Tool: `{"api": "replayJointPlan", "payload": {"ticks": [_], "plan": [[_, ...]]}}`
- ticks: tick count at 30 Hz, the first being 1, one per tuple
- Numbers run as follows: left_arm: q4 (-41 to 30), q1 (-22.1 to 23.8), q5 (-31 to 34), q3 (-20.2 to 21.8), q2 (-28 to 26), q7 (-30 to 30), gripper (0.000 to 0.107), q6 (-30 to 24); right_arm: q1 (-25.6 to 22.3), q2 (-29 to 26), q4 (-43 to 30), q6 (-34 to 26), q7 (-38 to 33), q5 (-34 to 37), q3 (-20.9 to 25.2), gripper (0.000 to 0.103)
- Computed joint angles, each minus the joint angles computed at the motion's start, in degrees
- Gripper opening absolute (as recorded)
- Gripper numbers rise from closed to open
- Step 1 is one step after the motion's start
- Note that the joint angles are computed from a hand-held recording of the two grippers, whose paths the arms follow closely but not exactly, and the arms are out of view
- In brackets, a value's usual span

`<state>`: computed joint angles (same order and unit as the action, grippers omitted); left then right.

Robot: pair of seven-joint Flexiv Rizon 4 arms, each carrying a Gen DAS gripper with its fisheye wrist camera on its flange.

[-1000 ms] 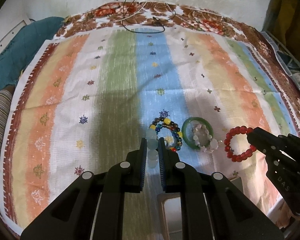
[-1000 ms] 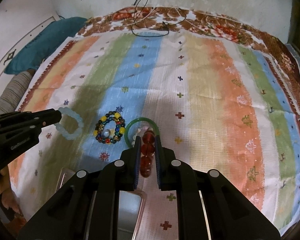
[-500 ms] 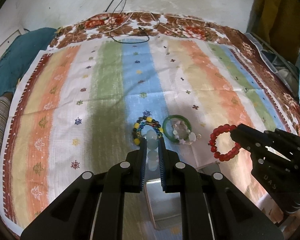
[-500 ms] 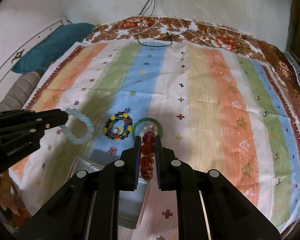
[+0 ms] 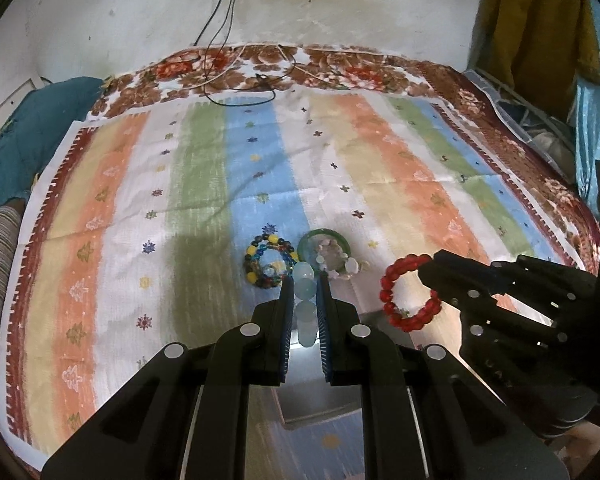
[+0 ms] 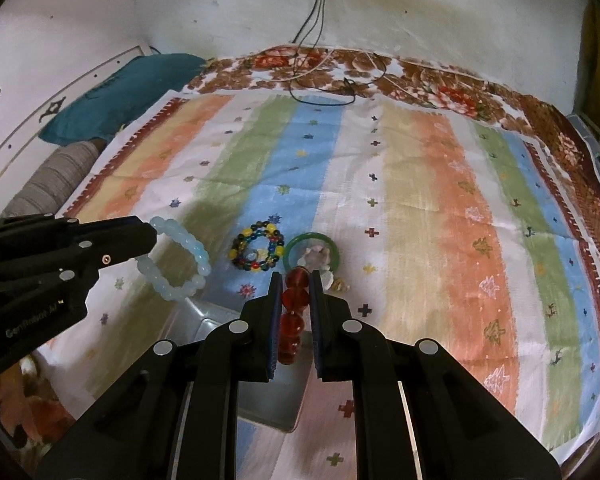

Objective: Organize jewelry
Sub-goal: 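Lift both held bracelets and carry them back over the silver tin, then open the right tool over the tin while the left tool releases its bracelet there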

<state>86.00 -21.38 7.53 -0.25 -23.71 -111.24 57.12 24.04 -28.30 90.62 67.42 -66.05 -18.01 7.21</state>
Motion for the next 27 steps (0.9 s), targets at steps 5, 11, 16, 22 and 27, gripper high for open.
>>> {"api": "replayJointPlan", "payload": {"ticks": [5, 11, 16, 22, 27], "plan": [[2.16, -0.72, 1.3, 0.21, 1.73, -1.11, 0.011, 1.86, 0.3, 1.16, 1.85, 0.94, 0.15, -0.39, 0.1, 0.014], [3.46, -1.5, 3.25, 0.17, 3.02, -1.8, 0.011, 1.54, -0.08, 2.2, 3.57, 1.31, -0.69, 0.62, 1.12, 0.014], [4.38, -1.65, 3.93, -0.11, 3.7, -2.2, 0.011, 1.41, -0.37, 3.19, 5.08, 1.13, -1.62, 1.59, 2.06, 0.014], [4.15, -2.01, 5.24, 0.32, 3.88, -4.19, 0.016, 0.27, -0.8, 3.27, 4.78, -1.15, -4.01, 4.16, 3.29, 0.03], [4.21, -1.47, 6.03, 1.02, 4.04, -7.75, 0.036, 0.31, -0.09, 3.34, 4.96, -0.65, -1.82, 2.41, 1.49, 0.045]]}}
